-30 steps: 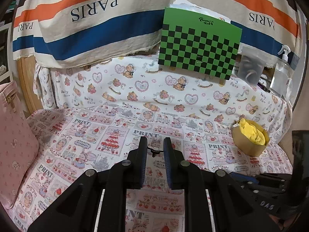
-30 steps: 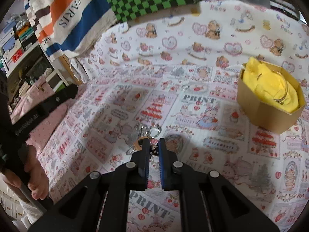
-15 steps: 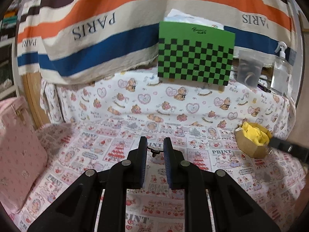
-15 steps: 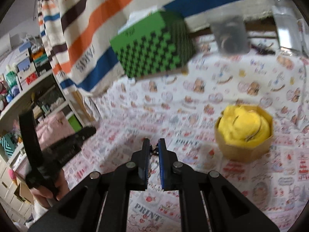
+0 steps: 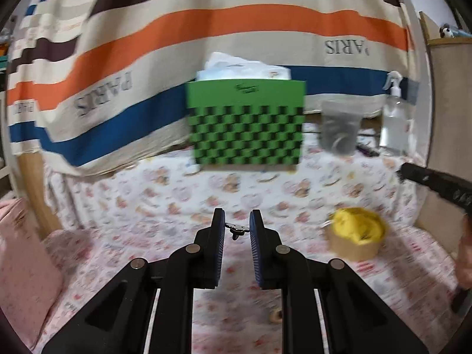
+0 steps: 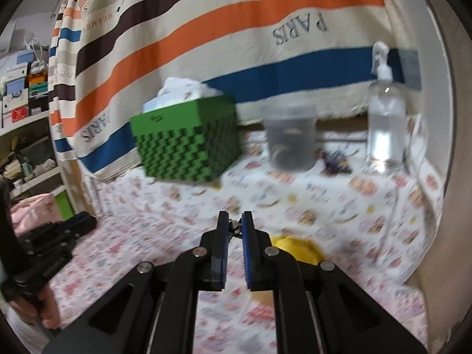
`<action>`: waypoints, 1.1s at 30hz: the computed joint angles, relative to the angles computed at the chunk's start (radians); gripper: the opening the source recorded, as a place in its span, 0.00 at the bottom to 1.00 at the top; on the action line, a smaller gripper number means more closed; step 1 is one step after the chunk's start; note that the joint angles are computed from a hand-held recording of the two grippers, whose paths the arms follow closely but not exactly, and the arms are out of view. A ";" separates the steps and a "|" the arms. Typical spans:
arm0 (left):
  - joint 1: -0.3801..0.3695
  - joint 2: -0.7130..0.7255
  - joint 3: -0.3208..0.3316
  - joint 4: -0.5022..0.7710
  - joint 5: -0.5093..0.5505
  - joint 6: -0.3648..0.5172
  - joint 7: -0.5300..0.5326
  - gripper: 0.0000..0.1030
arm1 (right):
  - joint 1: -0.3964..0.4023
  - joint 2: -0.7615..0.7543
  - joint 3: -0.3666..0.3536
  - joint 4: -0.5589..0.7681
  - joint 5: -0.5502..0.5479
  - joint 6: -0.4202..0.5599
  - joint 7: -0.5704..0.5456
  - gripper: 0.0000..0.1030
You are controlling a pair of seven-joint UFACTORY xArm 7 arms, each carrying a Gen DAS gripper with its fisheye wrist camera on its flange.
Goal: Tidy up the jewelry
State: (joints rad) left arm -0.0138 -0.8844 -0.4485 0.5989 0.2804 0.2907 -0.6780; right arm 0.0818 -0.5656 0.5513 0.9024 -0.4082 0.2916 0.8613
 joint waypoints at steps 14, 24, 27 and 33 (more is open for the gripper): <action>0.096 0.434 -0.198 0.371 0.170 -0.023 -0.111 0.15 | -0.013 0.110 -0.068 -0.077 -0.025 -0.027 -0.018 0.08; -0.076 0.718 -0.109 0.535 0.140 0.005 -0.097 0.15 | 0.139 0.177 -0.239 -0.119 0.145 -0.066 -0.128 0.08; -0.147 0.758 -0.051 0.546 0.075 -0.008 -0.029 0.15 | 0.178 0.191 -0.280 -0.122 0.202 -0.076 -0.172 0.08; -0.258 0.800 0.042 0.563 -0.010 0.000 0.054 0.15 | 0.182 0.189 -0.296 -0.137 0.270 -0.096 -0.194 0.08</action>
State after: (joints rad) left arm -0.2722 -0.0840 -0.4063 1.1619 0.2702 0.2903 -0.6240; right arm 0.2638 -0.3763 0.2557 0.7659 -0.1383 0.1960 0.6672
